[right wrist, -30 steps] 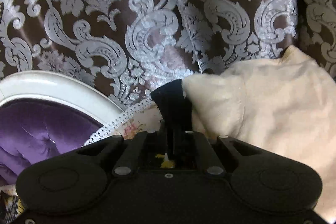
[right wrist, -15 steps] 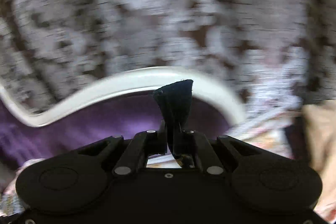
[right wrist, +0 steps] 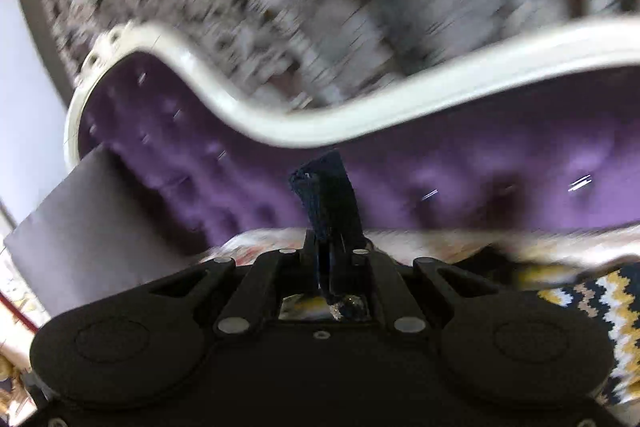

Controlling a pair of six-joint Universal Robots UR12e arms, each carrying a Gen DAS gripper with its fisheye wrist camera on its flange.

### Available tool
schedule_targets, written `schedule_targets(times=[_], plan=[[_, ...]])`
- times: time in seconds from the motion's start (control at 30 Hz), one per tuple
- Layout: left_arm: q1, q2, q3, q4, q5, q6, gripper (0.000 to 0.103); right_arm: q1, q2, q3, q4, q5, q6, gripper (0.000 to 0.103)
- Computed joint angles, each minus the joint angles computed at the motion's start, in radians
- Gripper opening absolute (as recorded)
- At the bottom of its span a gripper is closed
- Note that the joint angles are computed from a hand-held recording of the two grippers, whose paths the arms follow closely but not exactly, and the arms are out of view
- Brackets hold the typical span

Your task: Fold small clothes

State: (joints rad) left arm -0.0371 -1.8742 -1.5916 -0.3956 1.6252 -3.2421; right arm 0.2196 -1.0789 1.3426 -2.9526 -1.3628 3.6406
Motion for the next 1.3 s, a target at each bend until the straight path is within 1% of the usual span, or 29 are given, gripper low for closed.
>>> schedule_targets(times=[0.07,0.13,0.2,0.3,0.37,0.4,0.47,0.5,0.53,0.63,0.73,0.8,0.9,0.97,1.0,1.03,1.1,1.2,1.23,1.3], plan=[[0.008,0.002,-0.001,-0.003,-0.006,-0.018,0.077,0.02,0.046,-0.039,0.005,0.027,0.023,0.011],[0.016,0.005,-0.003,-0.005,-0.011,-0.035,0.077,0.036,0.069,-0.054,0.011,0.038,0.034,0.011],[0.02,0.003,0.001,-0.011,-0.015,-0.051,0.077,0.049,0.096,-0.067,0.016,0.049,0.03,0.011],[0.025,0.0,0.006,-0.019,-0.026,-0.062,0.077,0.067,0.11,-0.063,0.023,0.039,0.004,0.012],[0.025,-0.003,0.008,-0.02,-0.035,-0.07,0.077,0.069,0.115,-0.051,0.006,0.058,-0.02,0.019],[0.027,-0.003,0.008,-0.02,-0.044,-0.074,0.077,0.069,0.115,-0.043,-0.004,0.067,-0.037,0.021],[0.027,-0.007,0.01,-0.02,-0.062,-0.074,0.077,0.071,0.112,-0.035,-0.008,0.064,-0.071,0.031],[0.025,-0.009,0.012,-0.024,-0.068,-0.07,0.077,0.07,0.104,-0.022,-0.02,0.064,-0.08,0.046],[0.024,-0.011,0.014,-0.027,-0.073,-0.065,0.077,0.069,0.094,-0.003,-0.037,0.056,-0.087,0.056],[0.02,-0.016,0.017,-0.031,-0.097,-0.056,0.077,0.061,0.051,0.062,-0.096,0.01,-0.107,0.057],[0.014,-0.025,0.023,-0.036,-0.127,-0.05,0.077,0.052,-0.007,0.145,-0.129,-0.088,-0.107,0.058],[0.01,-0.032,0.028,-0.044,-0.149,-0.061,0.077,0.051,-0.043,0.195,-0.125,-0.191,-0.093,0.058],[0.004,-0.047,0.042,-0.056,-0.182,-0.072,0.077,0.055,-0.091,0.257,-0.079,-0.394,-0.078,0.058],[-0.002,-0.057,0.052,-0.047,-0.179,-0.078,0.077,0.058,-0.103,0.279,-0.056,-0.508,-0.086,0.058],[-0.006,-0.063,0.057,-0.037,-0.175,-0.08,0.077,0.058,-0.106,0.289,-0.05,-0.546,-0.079,0.058],[-0.008,-0.069,0.063,-0.033,-0.174,-0.081,0.077,0.055,-0.11,0.297,-0.044,-0.571,-0.06,0.058],[-0.011,-0.083,0.083,-0.052,-0.188,-0.088,0.077,0.045,-0.115,0.312,-0.042,-0.586,-0.018,0.058],[-0.01,-0.106,0.117,-0.126,-0.236,-0.095,0.077,0.031,-0.118,0.328,-0.037,-0.557,0.048,0.058],[-0.012,-0.112,0.122,-0.133,-0.236,-0.097,0.077,0.03,-0.118,0.33,-0.048,-0.553,0.054,0.058],[-0.025,-0.12,0.122,-0.103,-0.196,-0.08,0.078,0.027,-0.119,0.334,-0.059,-0.536,0.062,0.061]])
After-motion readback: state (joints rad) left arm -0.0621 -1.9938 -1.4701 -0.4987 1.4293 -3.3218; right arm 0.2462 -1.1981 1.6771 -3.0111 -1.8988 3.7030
